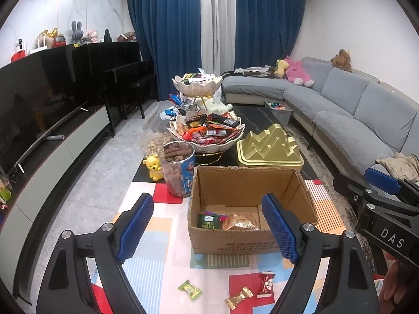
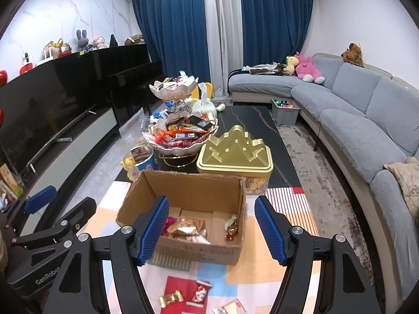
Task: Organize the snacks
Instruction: 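Withdraw both tools from the box toward the remaining candies on the cloth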
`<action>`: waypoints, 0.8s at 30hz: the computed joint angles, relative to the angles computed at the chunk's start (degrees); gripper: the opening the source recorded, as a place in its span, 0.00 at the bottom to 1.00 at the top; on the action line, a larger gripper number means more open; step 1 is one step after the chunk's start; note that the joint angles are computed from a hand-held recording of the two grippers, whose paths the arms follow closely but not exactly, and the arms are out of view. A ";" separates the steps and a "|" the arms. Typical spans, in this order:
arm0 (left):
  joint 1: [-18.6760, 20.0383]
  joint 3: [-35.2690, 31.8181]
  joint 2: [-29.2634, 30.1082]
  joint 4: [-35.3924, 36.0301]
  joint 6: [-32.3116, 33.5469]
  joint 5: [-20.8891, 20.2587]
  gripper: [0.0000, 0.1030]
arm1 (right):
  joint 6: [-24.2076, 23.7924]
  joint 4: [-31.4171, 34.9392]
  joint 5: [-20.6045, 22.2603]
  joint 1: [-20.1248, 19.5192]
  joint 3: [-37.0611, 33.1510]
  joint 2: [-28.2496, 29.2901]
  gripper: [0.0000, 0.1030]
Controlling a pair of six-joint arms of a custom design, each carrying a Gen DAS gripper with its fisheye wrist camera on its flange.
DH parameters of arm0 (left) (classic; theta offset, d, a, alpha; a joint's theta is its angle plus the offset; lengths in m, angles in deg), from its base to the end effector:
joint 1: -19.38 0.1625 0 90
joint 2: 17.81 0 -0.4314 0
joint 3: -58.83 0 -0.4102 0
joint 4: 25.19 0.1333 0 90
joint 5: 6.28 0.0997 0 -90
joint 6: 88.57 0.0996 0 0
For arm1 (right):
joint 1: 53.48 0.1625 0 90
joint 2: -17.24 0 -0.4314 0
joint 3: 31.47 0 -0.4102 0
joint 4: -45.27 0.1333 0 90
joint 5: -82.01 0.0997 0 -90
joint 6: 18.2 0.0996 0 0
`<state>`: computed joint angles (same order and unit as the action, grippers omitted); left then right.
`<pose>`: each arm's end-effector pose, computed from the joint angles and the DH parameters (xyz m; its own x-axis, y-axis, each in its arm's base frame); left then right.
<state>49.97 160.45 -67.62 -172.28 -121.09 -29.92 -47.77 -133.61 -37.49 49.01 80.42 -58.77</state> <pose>-0.4323 -0.5164 0.1391 -0.6941 -0.0175 -0.7197 0.5741 0.5898 -0.5680 0.2046 -0.5343 0.3681 -0.7488 -0.1197 0.6519 -0.5745 0.6076 -0.5484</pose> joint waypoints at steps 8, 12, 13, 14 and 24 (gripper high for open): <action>-1.89 3.01 -1.67 3.46 -5.19 0.28 0.83 | -0.15 -1.04 -0.57 0.11 3.18 -2.48 0.67; -2.34 4.43 -2.67 6.70 -9.51 -0.54 0.83 | -0.74 -1.82 -1.59 0.07 4.75 -3.28 0.67; -2.37 4.82 -2.96 7.42 -10.32 -0.70 0.82 | -0.89 -2.04 -1.84 0.07 4.99 -3.38 0.67; -2.53 5.21 -3.13 8.21 -11.25 -0.76 0.82 | -1.06 -2.33 -2.03 0.00 5.42 -3.57 0.67; -3.38 8.77 -4.92 10.87 -16.00 -1.31 0.83 | -2.70 -5.22 -3.71 -0.48 9.52 -4.86 0.74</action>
<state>46.59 169.22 -72.54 -161.41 -137.09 -31.23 -50.47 -138.83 -41.20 48.53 89.93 -63.64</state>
